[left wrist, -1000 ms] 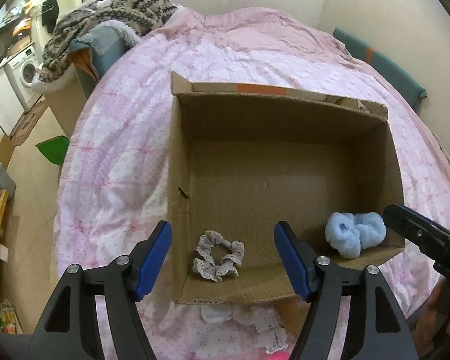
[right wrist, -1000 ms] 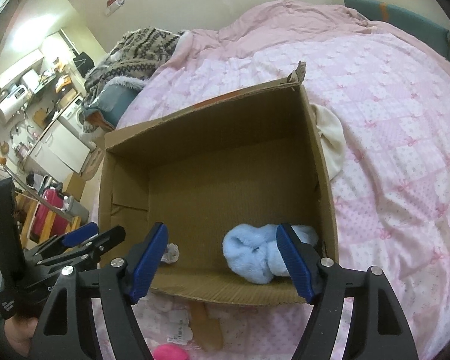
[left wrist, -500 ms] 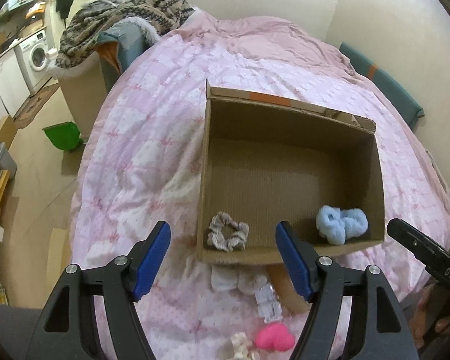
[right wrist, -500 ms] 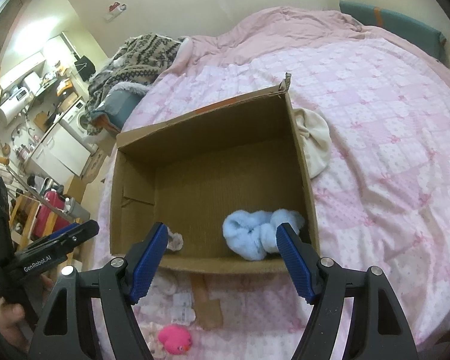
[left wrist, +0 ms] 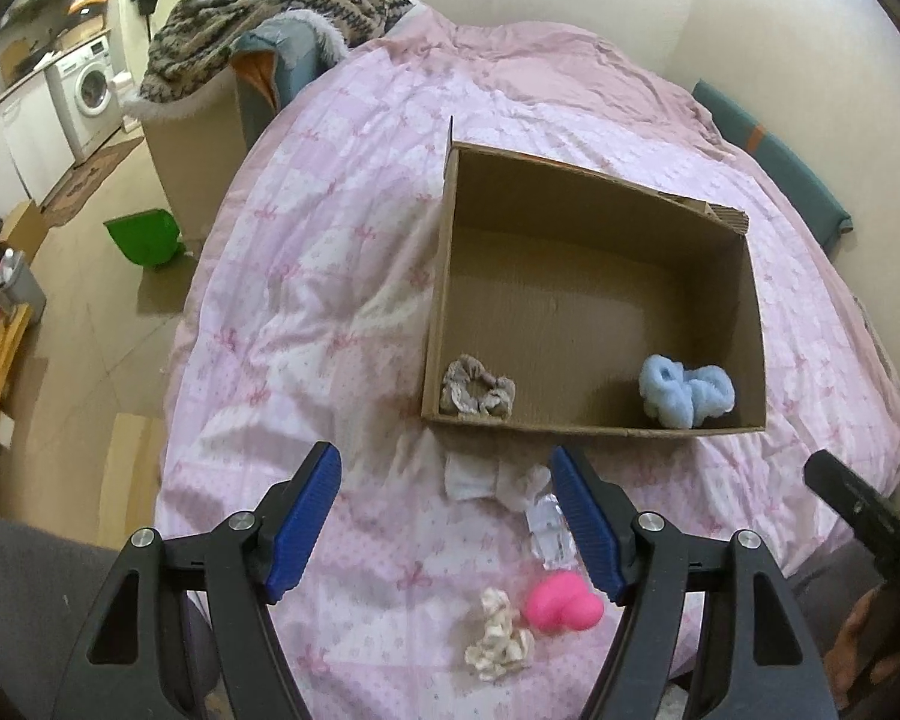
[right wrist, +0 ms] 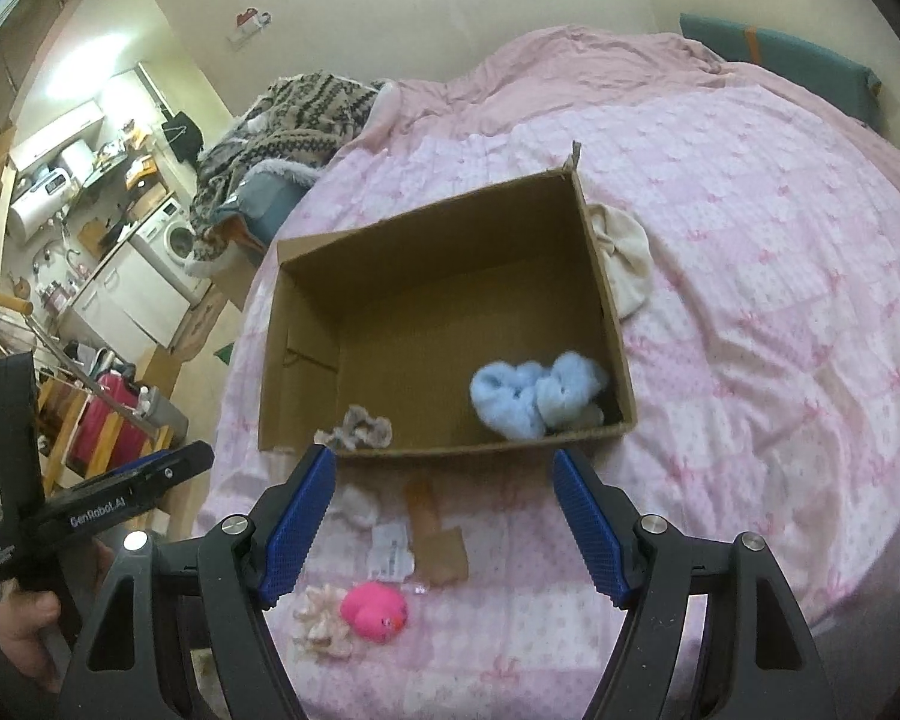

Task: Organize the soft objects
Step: 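Grasp the white lace scrunchie with the left tool while the right tool grasps the pink duck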

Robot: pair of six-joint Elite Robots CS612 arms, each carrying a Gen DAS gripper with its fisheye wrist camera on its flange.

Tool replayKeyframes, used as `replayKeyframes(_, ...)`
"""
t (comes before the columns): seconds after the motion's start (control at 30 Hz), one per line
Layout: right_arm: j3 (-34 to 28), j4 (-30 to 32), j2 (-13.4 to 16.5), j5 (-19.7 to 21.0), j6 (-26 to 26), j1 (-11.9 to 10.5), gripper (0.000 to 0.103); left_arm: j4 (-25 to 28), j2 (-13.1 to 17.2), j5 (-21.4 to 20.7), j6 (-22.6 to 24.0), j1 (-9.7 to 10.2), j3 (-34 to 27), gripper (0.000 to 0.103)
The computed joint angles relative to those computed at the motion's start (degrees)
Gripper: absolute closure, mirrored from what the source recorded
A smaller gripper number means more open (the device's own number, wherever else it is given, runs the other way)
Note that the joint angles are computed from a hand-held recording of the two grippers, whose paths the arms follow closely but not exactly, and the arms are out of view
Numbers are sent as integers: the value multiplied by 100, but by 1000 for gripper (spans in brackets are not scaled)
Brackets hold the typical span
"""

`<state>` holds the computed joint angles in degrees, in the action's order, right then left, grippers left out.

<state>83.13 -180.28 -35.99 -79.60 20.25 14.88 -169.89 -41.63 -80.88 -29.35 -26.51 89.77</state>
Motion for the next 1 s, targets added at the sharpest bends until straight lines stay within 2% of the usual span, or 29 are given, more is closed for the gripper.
replayKeyframes(0.17,110,4,-37,-30,-31,31,24,-64,-58,-25,33,-59,176,33)
replayKeyframes(0.37,96,336,-10,2,-76,39,24,-41,2,47,25,-75,213,33)
replayKeyframes(0.47,80,456,15,111,27,2,24,244,44,180,-253,-42,149,33)
replayKeyframes(0.63,29,655,77,193,364,-59,24,495,90,-14,-453,30,95,33)
replayKeyframes(0.8,-131,1016,153,146,430,-42,24,1075,212,-855,-174,79,-98,33)
replayKeyframes(0.9,-195,1159,179,99,349,-22,24,1739,365,-1478,159,80,-324,34)
replayKeyframes(1.0,-237,1236,198,82,271,-2,24,2142,479,-1786,266,70,-471,39)
